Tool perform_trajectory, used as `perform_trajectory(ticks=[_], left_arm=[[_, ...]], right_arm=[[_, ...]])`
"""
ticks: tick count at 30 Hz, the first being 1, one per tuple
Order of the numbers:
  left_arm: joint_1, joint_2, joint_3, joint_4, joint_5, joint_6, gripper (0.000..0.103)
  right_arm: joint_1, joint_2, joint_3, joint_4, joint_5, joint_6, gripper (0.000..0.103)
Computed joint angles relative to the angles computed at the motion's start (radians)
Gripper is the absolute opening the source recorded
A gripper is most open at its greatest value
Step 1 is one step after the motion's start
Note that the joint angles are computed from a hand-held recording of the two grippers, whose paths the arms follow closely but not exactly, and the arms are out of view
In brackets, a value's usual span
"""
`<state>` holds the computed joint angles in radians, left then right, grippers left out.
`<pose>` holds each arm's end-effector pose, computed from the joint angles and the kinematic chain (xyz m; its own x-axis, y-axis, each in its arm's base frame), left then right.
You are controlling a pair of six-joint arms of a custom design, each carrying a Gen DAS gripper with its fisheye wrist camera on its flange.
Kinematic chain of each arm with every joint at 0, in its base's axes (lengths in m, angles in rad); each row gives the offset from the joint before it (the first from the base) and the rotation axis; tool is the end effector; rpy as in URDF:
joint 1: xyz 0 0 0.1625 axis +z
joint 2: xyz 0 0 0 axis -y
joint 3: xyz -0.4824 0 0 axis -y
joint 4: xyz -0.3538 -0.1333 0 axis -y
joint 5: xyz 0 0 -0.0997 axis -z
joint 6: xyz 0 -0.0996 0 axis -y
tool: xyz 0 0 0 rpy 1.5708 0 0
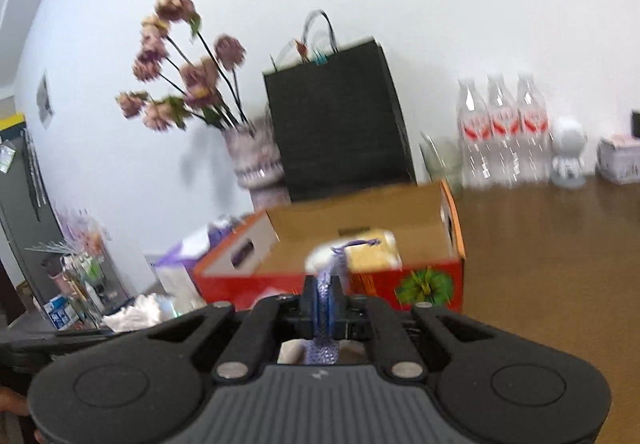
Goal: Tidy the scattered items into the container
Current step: 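Carry tissue and purple cloth into the box and open both grippers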
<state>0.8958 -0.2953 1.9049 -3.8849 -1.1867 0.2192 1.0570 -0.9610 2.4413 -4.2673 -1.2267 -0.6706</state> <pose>-0.2315 -0.5622 -0.0564 -0.7510 0.5099 -0.4195 0.6551 0.4958 -0.5701 -0.0664 -0.4572 0.2665 -0.8702 -0.0413 0.4910 -0.4724 0.3532 -0.8075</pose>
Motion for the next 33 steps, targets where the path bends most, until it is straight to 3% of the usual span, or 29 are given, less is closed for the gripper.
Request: perform_trajectory(ticks=[7, 11, 21, 29, 31, 32, 33], left_arm=[[-0.010, 0.025, -0.140, 0.027, -0.028, 0.048, 0.024], [-0.003, 0.061, -0.255, 0.062, -0.044, 0.061, 0.024], [0.046, 0.190, -0.605, 0.321, 0.003, 0.029, 0.024], [0.075, 0.252, -0.751, 0.501, 0.040, 0.039, 0.024], [0.077, 0.256, -0.761, 0.517, 0.052, 0.044, 0.035], [0.075, 0.257, -0.762, 0.522, 0.062, 0.045, 0.067], [0.070, 0.259, -0.763, 0.518, 0.080, 0.044, 0.103]], right_arm=[[0.097, -0.019, -0.120, 0.076, -0.036, 0.020, 0.004], [0.139, 0.002, -0.225, 0.137, -0.071, 0.077, 0.004], [0.154, 0.124, -0.475, 0.285, -0.146, 0.143, 0.004], [0.144, 0.167, -0.602, 0.412, -0.237, 0.117, 0.004], [0.145, 0.169, -0.617, 0.428, -0.261, 0.111, 0.004], [0.147, 0.171, -0.623, 0.435, -0.278, 0.111, 0.006], [0.150, 0.173, -0.629, 0.437, -0.298, 0.111, 0.014]])
